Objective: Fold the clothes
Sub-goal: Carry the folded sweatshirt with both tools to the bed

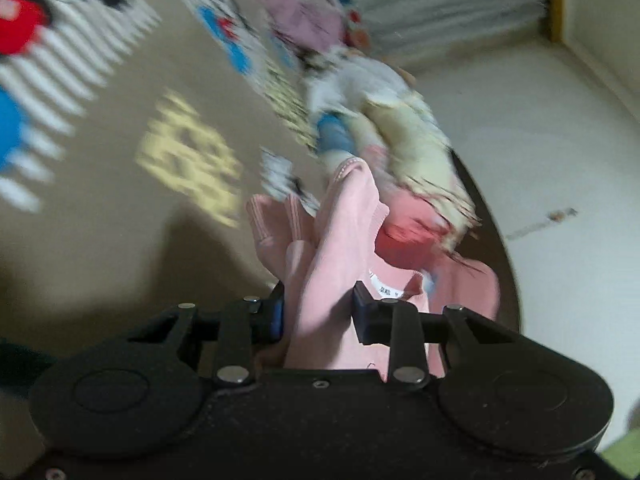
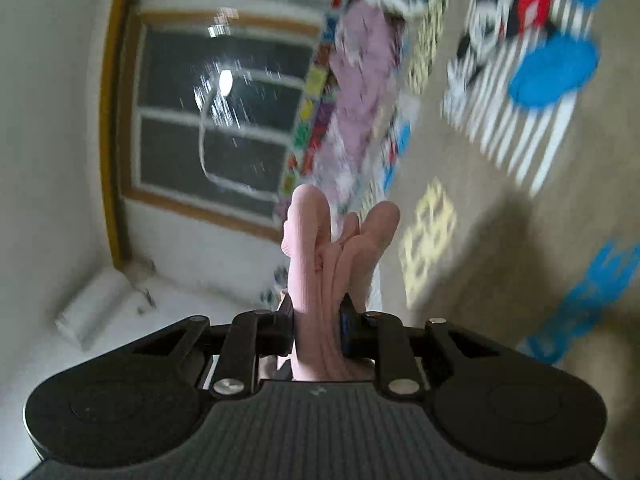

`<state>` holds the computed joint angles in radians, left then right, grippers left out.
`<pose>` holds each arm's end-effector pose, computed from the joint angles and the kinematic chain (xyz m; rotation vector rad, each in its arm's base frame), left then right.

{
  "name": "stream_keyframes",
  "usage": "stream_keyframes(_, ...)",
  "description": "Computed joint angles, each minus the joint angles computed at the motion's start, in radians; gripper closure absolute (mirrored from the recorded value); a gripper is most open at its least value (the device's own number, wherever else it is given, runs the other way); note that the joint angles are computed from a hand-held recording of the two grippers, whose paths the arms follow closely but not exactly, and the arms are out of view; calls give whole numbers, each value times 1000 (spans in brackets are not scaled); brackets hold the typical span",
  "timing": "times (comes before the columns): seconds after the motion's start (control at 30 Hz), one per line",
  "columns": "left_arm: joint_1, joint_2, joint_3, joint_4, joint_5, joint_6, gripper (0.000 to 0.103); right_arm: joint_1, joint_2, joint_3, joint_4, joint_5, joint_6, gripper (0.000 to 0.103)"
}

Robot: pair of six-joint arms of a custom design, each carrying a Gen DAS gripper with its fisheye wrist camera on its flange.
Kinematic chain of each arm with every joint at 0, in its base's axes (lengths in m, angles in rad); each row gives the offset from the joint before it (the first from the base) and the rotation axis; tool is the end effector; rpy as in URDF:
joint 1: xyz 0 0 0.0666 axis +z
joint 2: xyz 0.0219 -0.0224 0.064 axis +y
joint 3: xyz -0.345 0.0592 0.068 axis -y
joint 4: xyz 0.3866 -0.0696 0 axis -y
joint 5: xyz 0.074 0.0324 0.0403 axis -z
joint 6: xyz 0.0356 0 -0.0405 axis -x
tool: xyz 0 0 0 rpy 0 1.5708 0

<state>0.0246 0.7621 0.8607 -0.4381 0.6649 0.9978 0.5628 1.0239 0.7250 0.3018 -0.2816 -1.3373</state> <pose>0.3006 -0.0150 0.4219 -0.5500 1.9747 -1.2664 0.3148 0.2098 0.3469 0.4505 1.7937 1.6447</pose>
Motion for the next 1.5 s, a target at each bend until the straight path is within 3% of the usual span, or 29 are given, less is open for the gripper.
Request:
stream_keyframes(0.27, -308, 327, 241, 211, -38, 73, 73, -292, -241, -93, -47, -46, -13, 80)
stream_keyframes(0.4, -408, 518, 433, 235, -29, 73, 73, -471, -284, -98, -50, -102, -20, 80)
stream_keyframes(0.53, -470, 708, 656, 191, -1, 49, 73, -637, -264, -73, -36, -161, -35, 80)
stream_keyframes(0.7, -504, 909, 893, 136, 34, 34, 73, -777, -162, -27, 28, -187, -69, 80)
stream_keyframes(0.9, -522, 1095, 1118, -14, 48, -27, 73, -818, -46, -13, 101, -138, -112, 80)
stream_keyframes(1.03, -524, 1158, 1160, -63, 28, -28, 73, -821, 10, -20, 119, -113, -119, 80)
stream_keyframes(1.07, -527, 1168, 1166, -93, 11, -45, 73, -822, 25, -20, 113, -111, -115, 80)
stream_keyframes(1.13, -539, 1173, 1180, -180, -61, -150, 62, -825, 53, -12, 65, -95, -70, 80)
stream_keyframes(1.23, -544, 1108, 1090, -111, -134, -205, 47, -826, 50, -20, 3, -80, -15, 75)
stream_keyframes(1.33, -552, 1012, 984, -23, -262, -340, 45, -820, 1, -26, -47, -26, 101, 62)
stream_keyframes(1.4, -568, 963, 933, 49, -347, -465, 45, -806, -43, -16, -92, 37, 253, 61)
stream_keyframes(1.5, -603, 963, 960, 67, -402, -676, 45, -779, -66, 26, -127, 91, 517, 61)
